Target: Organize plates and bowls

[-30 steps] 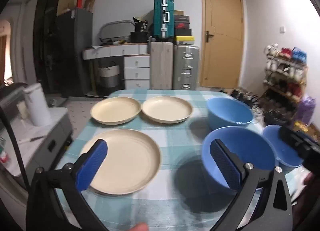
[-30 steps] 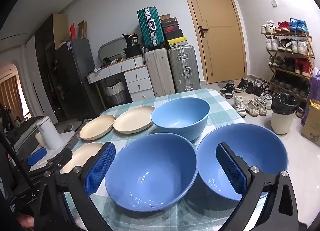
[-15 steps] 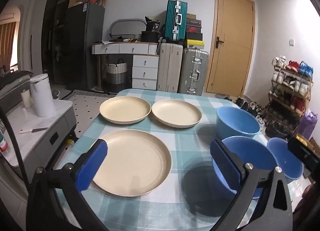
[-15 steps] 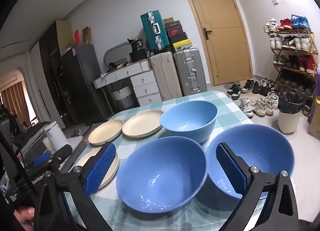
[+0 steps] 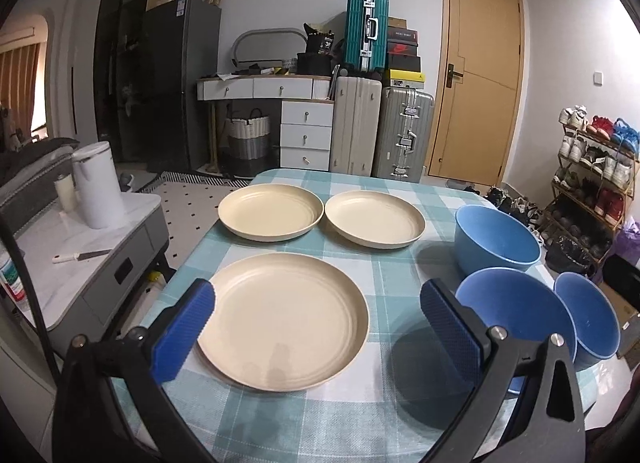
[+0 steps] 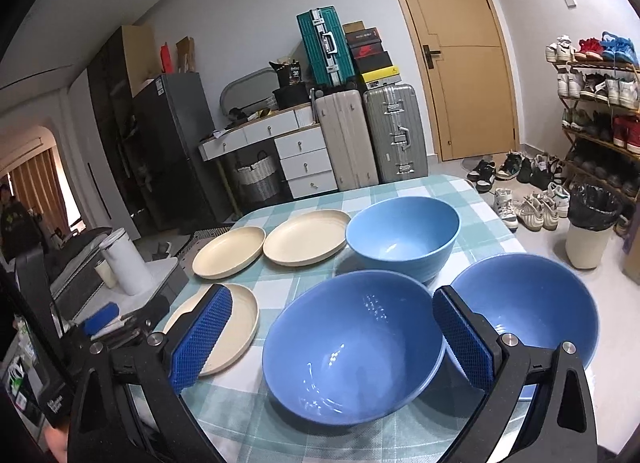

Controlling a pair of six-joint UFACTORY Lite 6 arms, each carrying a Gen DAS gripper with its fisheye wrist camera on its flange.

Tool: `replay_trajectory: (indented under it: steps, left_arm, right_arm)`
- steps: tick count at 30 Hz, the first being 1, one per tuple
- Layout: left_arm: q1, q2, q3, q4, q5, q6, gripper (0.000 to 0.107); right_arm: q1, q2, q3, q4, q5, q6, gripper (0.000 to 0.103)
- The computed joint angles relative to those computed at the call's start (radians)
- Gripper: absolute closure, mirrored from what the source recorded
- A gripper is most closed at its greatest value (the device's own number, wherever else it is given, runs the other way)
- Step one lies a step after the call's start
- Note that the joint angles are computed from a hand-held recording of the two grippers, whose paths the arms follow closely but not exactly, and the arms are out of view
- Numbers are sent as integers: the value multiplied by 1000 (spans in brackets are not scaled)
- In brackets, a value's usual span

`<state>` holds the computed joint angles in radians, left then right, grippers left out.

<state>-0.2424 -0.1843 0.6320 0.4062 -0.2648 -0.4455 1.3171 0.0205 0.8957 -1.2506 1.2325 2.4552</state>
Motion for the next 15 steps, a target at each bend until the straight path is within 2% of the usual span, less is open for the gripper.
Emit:
replay_trajectory:
  steps: [5,7,9,11,13,15]
  left_arm:
    - [29,-25,65,22,50,0,4]
    - [42,-20,96,-69,72,98,4]
    - [58,8,140,-89,92,120,4]
    - [78,49,182,43,99,-10,4]
    - [89,106,234,152,111,-108,4]
    - [85,150,277,113,122,-57,4]
  right_arm:
    - [-33,-29,84,13,-11,-115,1]
    - [-81,-32,151,4,-57,-207,1]
    - [-178,7,270,35,-175,-345,1]
    - [-280,58,374,93,-299,-467,1]
    - [-378,153,515,181,-362,-584,1]
    - [-461,243,640,268,-417,-702,1]
